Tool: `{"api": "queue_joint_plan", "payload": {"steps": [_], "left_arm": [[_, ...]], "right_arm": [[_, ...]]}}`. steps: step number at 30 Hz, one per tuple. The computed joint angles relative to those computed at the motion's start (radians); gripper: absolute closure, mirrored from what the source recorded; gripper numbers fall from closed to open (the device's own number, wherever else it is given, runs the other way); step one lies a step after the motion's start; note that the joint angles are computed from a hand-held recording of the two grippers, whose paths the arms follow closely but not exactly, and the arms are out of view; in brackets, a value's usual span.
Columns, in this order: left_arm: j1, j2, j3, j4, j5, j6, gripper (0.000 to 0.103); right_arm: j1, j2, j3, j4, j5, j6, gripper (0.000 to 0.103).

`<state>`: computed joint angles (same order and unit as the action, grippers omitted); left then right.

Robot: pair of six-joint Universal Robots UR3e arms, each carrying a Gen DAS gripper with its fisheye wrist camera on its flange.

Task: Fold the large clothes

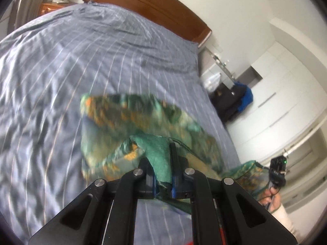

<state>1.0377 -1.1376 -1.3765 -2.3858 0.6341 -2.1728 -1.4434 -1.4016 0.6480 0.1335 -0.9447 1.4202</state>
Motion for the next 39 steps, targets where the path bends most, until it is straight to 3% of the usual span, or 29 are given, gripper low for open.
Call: {"api": "queue_joint_plan", "payload": {"steps": [2,5,6,9,11,14,17,19,20,21,22,23,24,25,28,30,33,36,38,39], "left_arm": [[-0.148,-0.083,-0.064,0.388,0.000,-0.304,0.095],[-0.299,-0.247,-0.097,0.822,0.072,-0.614,0.095],[-0.350,-0.324,-0.090,0.952,0.113,-0.708,0.095],[-0.454,-0.503,-0.038,1.146,0.207,-0.855,0.095],[-0.542,-0.632,0.029,1.238,0.327,-0.929,0.090],[-0.621,-0.816,0.172,1.193,0.452,-1.020,0.079],[-0.588,-0.842,0.163,1.193,0.382,-1.051,0.072],[-0.531,-0.825,0.141,1.176,0.278,-1.037,0.059],[-0.511,-0.810,0.136,1.175,0.254,-1.031,0.048],[-0.492,-0.789,0.132,1.182,0.254,-1.027,0.029],[-0.478,-0.763,0.132,1.201,0.283,-1.034,0.020],[-0.462,-0.735,0.120,1.227,0.298,-1.038,0.010],[-0.437,-0.703,0.101,1.251,0.300,-1.036,0.009],[-0.407,-0.678,0.095,1.237,0.282,-1.011,0.009],[-0.358,-0.649,0.138,1.070,0.233,-0.856,0.009],[-0.362,-0.620,0.136,0.983,0.253,-0.715,0.009],[-0.439,-0.590,0.116,0.962,0.353,-0.565,0.009],[-0.536,-0.599,0.076,1.035,0.421,-0.563,0.009],[-0.584,-0.638,0.077,1.078,0.454,-0.603,0.011],[-0.612,-0.667,0.087,1.096,0.475,-0.631,0.016]], "right_arm": [[0.116,0.078,-0.079,-0.077,0.116,0.131,0.087],[0.263,0.164,-0.105,-0.291,0.244,0.366,0.087],[0.321,0.185,-0.068,-0.432,0.285,0.487,0.087],[0.454,0.198,0.132,-0.896,0.324,0.798,0.088],[0.525,0.216,0.230,-1.142,0.310,0.951,0.088],[0.627,0.269,0.388,-1.486,0.256,1.177,0.085],[0.639,0.305,0.468,-1.576,0.259,1.267,0.076],[0.595,0.311,0.496,-1.518,0.348,1.247,0.071],[0.577,0.326,0.463,-1.448,0.374,1.220,0.066],[0.559,0.345,0.408,-1.368,0.392,1.194,0.052],[0.541,0.353,0.360,-1.316,0.406,1.184,0.032],[0.524,0.351,0.325,-1.299,0.417,1.188,0.024],[0.500,0.336,0.297,-1.319,0.421,1.215,0.017],[0.489,0.333,0.253,-1.323,0.422,1.236,0.017],[0.475,0.355,0.063,-1.237,0.371,1.196,0.017],[0.496,0.379,-0.095,-1.149,0.289,1.097,0.017],[0.577,0.383,-0.245,-1.050,0.099,0.910,0.018],[0.648,0.272,-0.040,-1.177,-0.057,0.835,0.018],[0.683,0.218,0.106,-1.293,-0.095,0.868,0.019],[0.701,0.207,0.166,-1.354,-0.098,0.904,0.019]]}}
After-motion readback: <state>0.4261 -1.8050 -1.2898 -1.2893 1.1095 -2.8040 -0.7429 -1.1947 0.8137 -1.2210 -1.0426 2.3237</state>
